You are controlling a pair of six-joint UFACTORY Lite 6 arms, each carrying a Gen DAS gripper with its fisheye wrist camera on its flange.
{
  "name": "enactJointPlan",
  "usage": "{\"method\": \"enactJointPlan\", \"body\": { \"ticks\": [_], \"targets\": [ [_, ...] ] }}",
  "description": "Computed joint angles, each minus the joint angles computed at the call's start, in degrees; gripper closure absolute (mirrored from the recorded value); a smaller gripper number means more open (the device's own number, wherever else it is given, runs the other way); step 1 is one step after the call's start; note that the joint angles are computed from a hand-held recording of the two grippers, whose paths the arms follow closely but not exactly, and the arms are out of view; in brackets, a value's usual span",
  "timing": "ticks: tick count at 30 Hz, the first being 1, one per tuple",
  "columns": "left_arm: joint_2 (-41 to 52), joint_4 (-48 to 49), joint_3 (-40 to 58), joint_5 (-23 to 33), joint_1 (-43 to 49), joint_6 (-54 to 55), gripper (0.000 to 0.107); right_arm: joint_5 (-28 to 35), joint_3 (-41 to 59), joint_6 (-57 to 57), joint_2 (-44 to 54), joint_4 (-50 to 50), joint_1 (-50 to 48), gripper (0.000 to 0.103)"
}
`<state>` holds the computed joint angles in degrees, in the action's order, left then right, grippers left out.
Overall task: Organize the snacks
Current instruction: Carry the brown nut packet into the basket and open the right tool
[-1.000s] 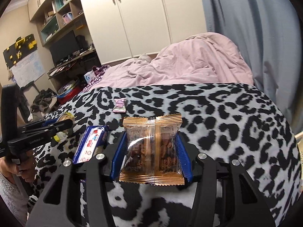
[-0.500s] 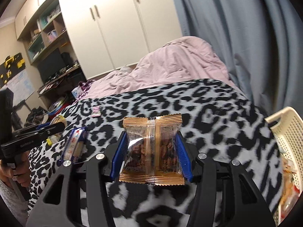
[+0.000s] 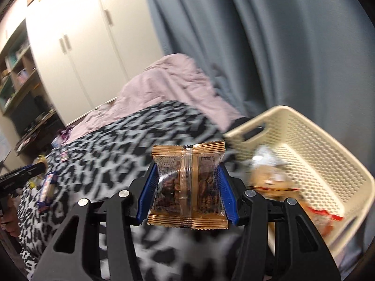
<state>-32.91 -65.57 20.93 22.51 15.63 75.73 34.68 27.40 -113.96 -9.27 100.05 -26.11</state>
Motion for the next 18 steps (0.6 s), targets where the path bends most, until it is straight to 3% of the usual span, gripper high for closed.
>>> {"method": "enactJointPlan", "body": {
  "ticks": [7, 18],
  "targets": [
    [2.7, 0.5, 1.7, -6.6, -11.3, -5.9, 0.069, 2.7, 2.7, -3.7, 6.8, -2.0, -13.3, 0.051],
    [7.5, 5.5, 5.4, -14.2, -25.5, -16.5, 0.069, 3.4, 6.3, -7.0, 13.9, -3.2, -22.8, 0.051]
  ]
}}
